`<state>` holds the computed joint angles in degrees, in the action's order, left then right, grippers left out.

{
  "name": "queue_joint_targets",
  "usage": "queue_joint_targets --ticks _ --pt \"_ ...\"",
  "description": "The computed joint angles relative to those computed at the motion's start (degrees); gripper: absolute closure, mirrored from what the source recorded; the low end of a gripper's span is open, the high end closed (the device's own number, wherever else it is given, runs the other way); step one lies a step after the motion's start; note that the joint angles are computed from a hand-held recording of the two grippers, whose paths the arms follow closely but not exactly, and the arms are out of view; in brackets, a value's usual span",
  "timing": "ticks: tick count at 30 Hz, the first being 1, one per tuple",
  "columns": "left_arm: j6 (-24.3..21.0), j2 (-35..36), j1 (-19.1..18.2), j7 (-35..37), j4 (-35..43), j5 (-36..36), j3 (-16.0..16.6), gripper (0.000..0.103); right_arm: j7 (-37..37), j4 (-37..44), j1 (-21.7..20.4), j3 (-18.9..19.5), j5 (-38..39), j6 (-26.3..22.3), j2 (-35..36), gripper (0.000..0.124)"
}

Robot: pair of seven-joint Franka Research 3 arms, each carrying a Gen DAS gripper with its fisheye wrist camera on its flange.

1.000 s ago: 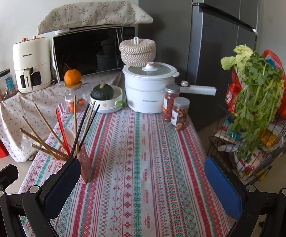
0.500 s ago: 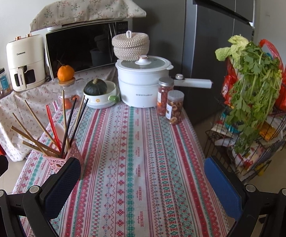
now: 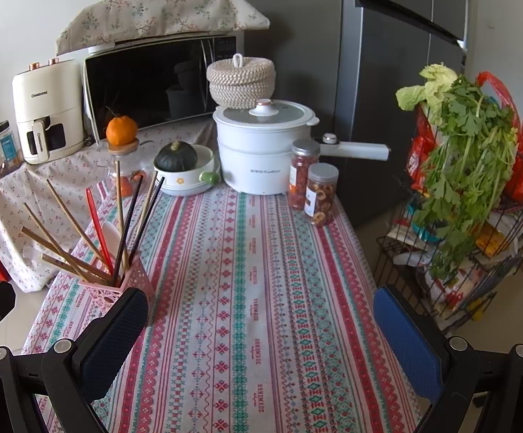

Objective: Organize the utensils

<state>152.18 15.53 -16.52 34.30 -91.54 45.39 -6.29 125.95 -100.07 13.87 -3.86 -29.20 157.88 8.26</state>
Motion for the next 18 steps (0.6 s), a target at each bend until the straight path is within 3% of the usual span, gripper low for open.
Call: queue_joint_targets --ticks 18 --pt "-0.4 0.0 0.2 0.8 -0.2 -0.5 0.0 0.0 -0.4 0.0 0.0 0.0 0.4 0.1 -0.1 0.021"
